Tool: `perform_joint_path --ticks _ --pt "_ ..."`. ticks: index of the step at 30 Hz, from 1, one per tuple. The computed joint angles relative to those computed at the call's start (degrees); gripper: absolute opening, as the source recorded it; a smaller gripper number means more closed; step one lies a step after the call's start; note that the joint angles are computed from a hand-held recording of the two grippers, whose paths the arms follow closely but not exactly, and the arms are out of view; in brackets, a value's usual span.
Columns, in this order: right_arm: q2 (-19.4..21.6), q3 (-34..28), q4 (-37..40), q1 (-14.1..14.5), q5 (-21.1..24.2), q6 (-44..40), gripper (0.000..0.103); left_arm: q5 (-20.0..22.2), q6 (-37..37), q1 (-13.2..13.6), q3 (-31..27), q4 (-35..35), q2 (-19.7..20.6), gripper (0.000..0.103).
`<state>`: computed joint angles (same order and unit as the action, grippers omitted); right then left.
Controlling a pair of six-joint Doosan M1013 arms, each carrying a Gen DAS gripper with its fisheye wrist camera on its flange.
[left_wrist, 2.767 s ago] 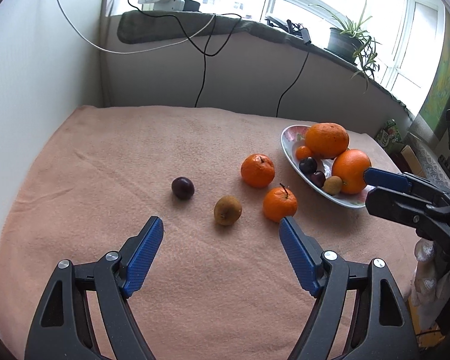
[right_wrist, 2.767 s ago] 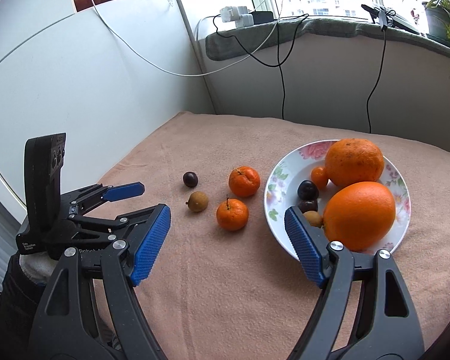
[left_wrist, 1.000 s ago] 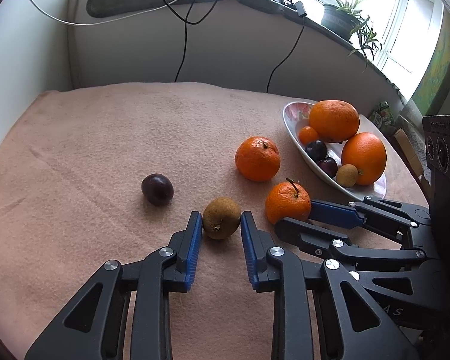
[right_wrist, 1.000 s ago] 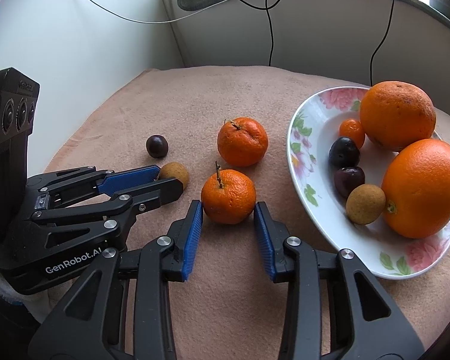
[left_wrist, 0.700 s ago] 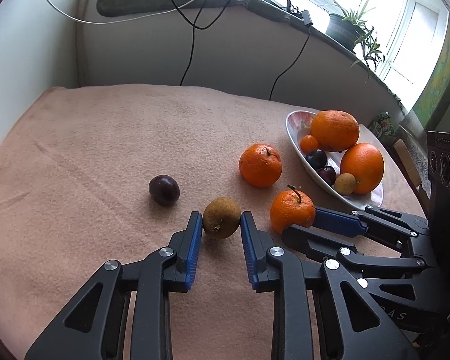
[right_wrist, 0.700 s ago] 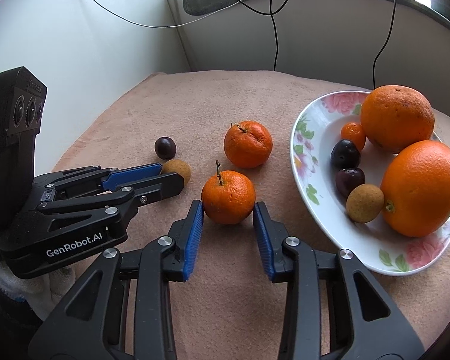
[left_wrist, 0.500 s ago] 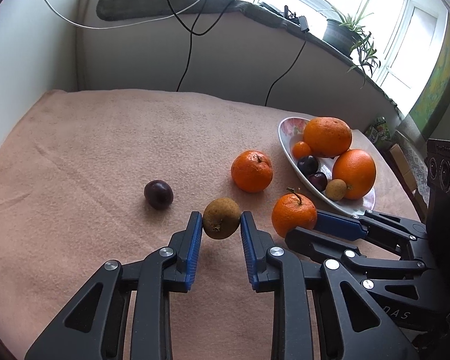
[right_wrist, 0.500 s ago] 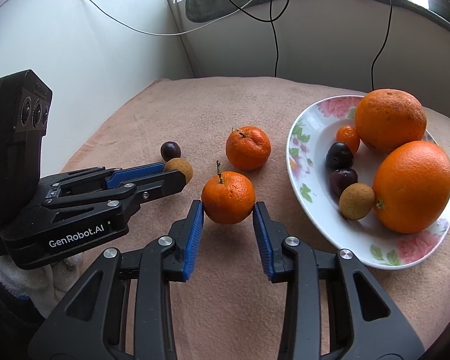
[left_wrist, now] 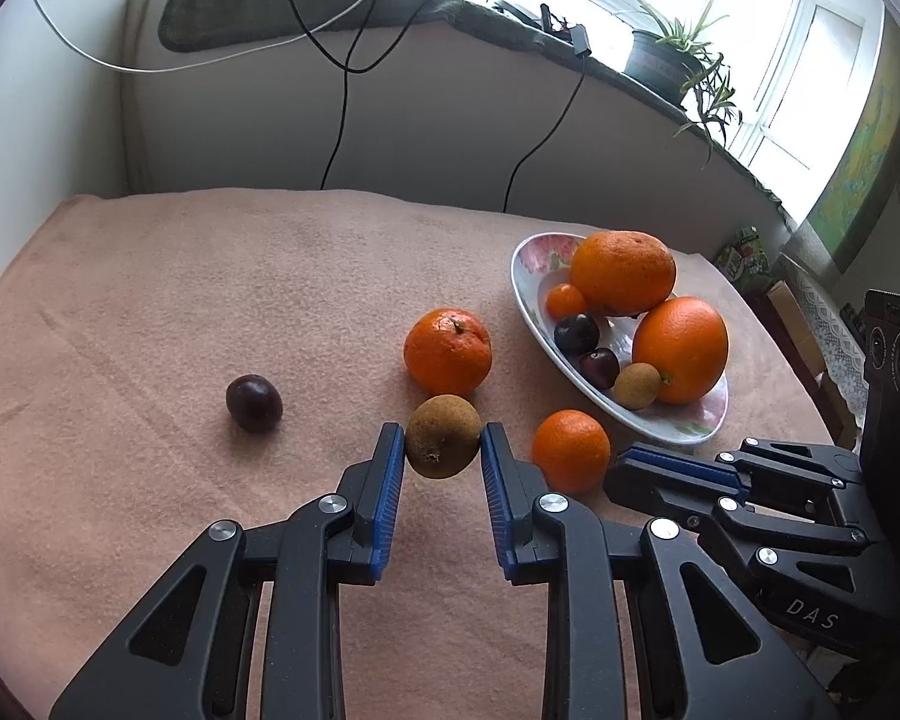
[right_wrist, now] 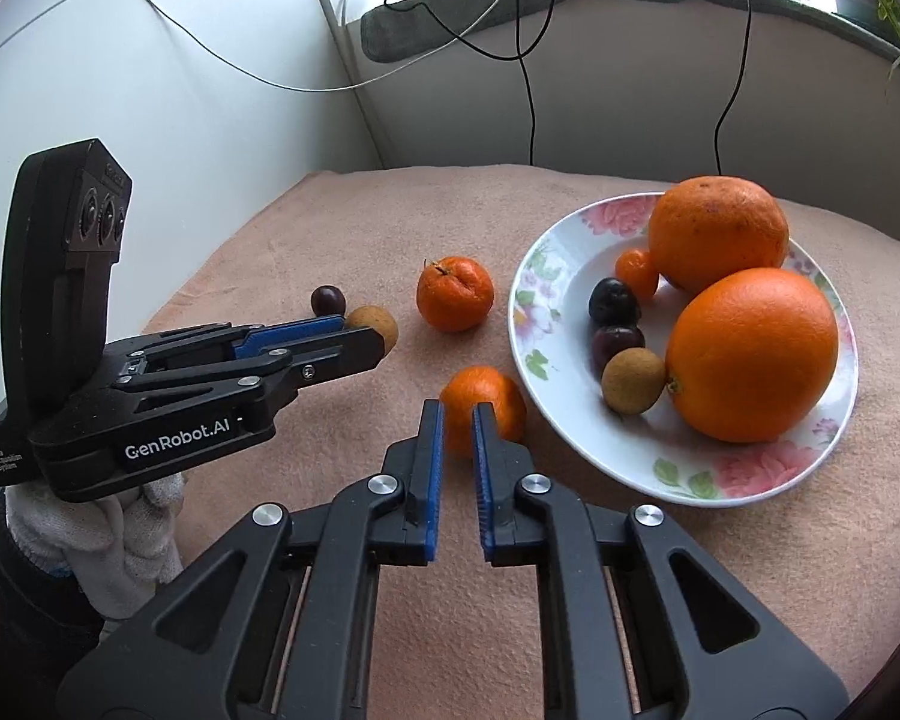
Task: Organize fruits
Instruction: 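Close the right tool on the mandarin while the left tool grasps the kiwi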
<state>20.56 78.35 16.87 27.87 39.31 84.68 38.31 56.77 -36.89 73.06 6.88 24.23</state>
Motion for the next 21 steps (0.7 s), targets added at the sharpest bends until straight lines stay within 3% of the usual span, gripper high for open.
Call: perform_joint_path --ticks 7,10,11,21 --pt "0.0 0.2 -2.0 0.2 0.9 2.8 0.02 0.3 -1.1 -0.1 0.2 1.1 -0.3 0.025" --pt "0.5 -0.4 -4.2 0.5 0.8 4.7 0.047 0.1 -1.1 -0.1 0.2 1.3 -0.3 0.025" --pt "0.5 -0.4 -4.2 0.5 0.5 4.7 0.049 0.0 -1.1 -0.1 0.2 1.3 -0.4 0.025" --pt "3.3 -4.2 -6.1 0.9 3.0 7.3 0.05 -1.2 -1.2 0.0 1.1 1.2 -0.9 0.025"
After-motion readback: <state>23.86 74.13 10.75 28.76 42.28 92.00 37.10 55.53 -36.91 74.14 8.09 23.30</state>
